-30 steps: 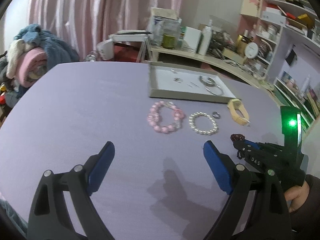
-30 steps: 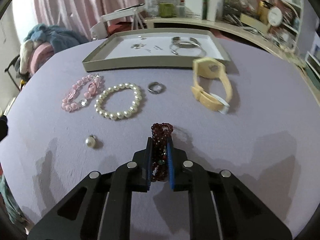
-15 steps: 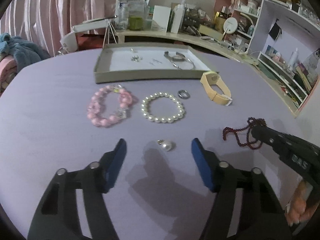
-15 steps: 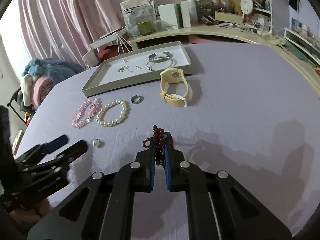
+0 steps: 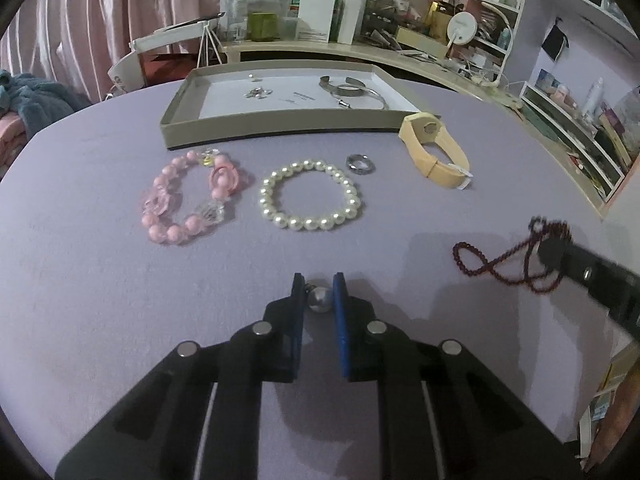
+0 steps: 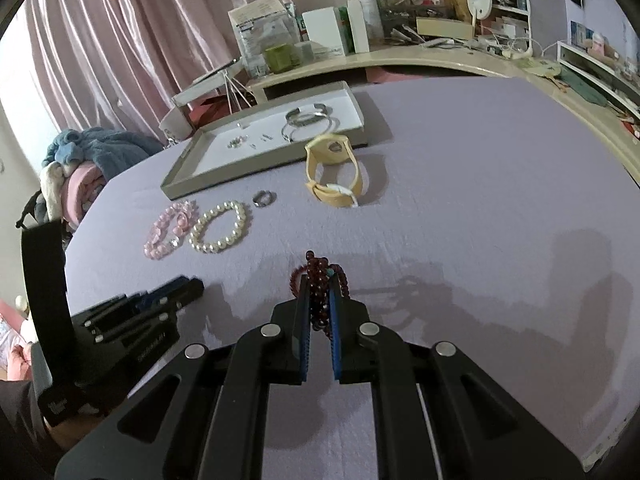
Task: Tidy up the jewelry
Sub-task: 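Grasp the dark red bead bracelet with the right tool while the left tool grasps the pearl pendant, then carry the bead bracelet and pearl pendant over the tray and open the right tool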
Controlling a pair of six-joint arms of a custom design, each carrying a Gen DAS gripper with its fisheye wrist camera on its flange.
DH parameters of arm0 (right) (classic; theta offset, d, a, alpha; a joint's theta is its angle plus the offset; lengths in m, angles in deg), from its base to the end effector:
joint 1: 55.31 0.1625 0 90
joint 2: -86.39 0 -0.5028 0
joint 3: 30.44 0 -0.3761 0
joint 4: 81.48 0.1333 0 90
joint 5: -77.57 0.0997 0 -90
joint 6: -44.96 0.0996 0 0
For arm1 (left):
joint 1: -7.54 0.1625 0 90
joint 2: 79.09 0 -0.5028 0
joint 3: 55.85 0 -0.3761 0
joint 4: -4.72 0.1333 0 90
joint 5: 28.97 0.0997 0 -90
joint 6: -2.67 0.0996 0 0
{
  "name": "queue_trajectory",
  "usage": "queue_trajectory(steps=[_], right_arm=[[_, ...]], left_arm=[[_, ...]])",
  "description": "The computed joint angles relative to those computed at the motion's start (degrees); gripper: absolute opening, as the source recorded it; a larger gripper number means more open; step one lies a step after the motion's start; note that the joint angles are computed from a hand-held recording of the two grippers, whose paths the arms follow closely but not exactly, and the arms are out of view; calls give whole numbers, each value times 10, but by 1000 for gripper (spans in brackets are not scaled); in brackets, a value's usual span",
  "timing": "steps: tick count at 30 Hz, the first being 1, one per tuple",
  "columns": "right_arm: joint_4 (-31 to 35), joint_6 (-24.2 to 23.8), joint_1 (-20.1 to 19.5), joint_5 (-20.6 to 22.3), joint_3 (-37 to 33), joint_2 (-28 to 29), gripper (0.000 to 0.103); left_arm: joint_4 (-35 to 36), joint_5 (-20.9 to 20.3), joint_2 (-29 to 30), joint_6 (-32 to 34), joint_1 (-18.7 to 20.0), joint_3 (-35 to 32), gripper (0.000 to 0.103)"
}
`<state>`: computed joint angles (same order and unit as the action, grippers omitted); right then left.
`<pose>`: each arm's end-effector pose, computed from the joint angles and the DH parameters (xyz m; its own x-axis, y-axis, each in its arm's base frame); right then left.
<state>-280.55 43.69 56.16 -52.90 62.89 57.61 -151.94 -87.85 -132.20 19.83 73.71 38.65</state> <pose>0.3298 -0.6510 0.0808 -0.8685 0.1303 0.4782 -0.2803 0.6666 -0.6907 -0.1181 -0.7246 0.2814 -0.7256 0.3817 -0.5725 0.6064 0.7479 -0.2700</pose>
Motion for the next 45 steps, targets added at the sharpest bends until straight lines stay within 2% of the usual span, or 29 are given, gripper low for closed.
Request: queue_trajectory(steps=[8, 17, 36, 45], right_arm=[[-48, -58, 16, 16, -35, -1, 9], [-78, -106, 29, 16, -71, 2, 8], [-53, -106, 25, 24, -95, 9, 9], [-17, -117, 17, 39, -140, 15, 9]], left_arm=[[-21, -5, -36, -1, 5, -8, 14], [-28, -13, -66, 2, 2, -16, 14], [-21, -22, -71, 6, -1, -28, 14], [2, -34, -33, 14, -1, -97, 14]])
